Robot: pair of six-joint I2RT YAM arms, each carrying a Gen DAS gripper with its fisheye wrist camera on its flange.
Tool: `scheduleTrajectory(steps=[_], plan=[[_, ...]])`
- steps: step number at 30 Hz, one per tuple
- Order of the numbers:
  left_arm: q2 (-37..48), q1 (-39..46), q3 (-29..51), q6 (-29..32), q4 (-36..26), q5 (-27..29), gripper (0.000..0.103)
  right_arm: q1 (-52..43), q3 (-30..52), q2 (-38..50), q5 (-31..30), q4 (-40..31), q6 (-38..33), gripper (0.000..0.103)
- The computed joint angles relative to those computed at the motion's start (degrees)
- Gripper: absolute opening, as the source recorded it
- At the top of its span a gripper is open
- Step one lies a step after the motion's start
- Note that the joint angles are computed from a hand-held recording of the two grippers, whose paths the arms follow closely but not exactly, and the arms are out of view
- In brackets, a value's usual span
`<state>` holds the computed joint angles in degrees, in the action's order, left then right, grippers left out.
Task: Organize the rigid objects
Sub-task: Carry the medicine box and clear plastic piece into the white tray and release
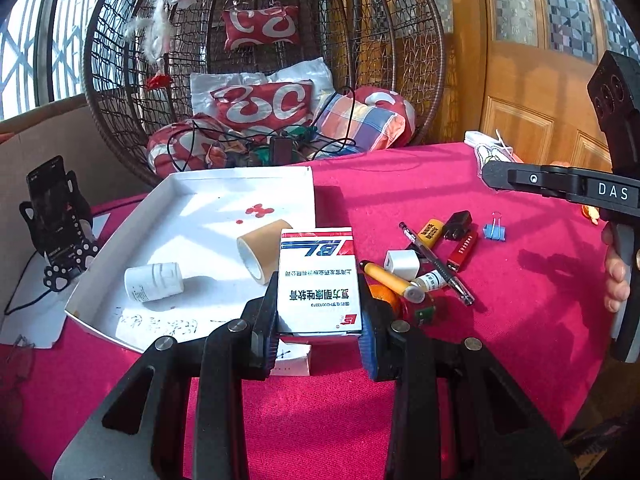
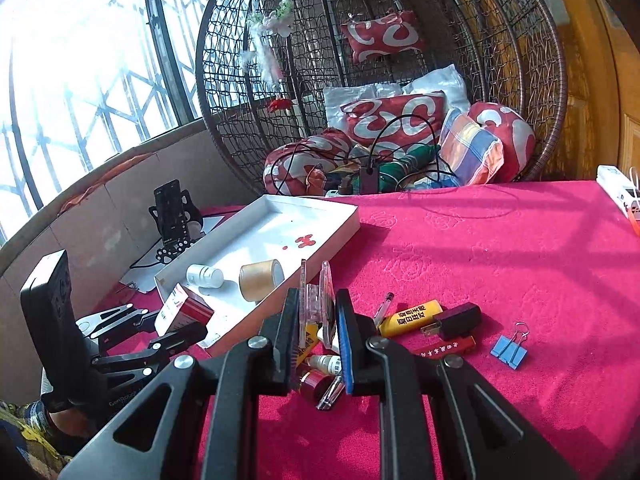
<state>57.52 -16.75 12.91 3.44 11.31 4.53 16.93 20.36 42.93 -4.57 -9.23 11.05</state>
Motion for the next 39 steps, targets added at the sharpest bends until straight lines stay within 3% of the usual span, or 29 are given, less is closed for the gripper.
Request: scheduleTrajectory(steps=[13, 18, 21, 27, 32, 39], plan=[[1.6, 6.6, 1.8, 2.2, -0.2, 1.9, 0.032, 4.9, 5.4, 11.3, 0.9, 4.8, 0.5, 0.016], [5.0, 11.6, 5.5, 2.3, -1.6, 7.7, 0.032, 6.9, 9.6, 18.7, 1.1, 7.1, 0.3, 0.016], [8.6, 16.5, 9.0, 1.4, -1.6, 11.3, 0.032, 7.4, 12.9, 24.1, 0.3, 8.3, 0.7, 0.016], [22.2, 22.5, 18.5, -0.9, 0.7, 11.7, 0.032, 10.1, 20.8, 35.4, 2.4, 9.8, 1.6, 0.016], [33.9, 24.2, 26.5, -4.2, 0.0, 12.2, 0.032, 12.2, 29.0, 47.1, 4.7, 10.2, 2.4, 0.016], [40.3, 24.0, 29.5, -6.4, -0.2, 10.0, 0.032, 13.9, 38.1, 60.4, 8.4, 9.1, 4.6, 0.016]])
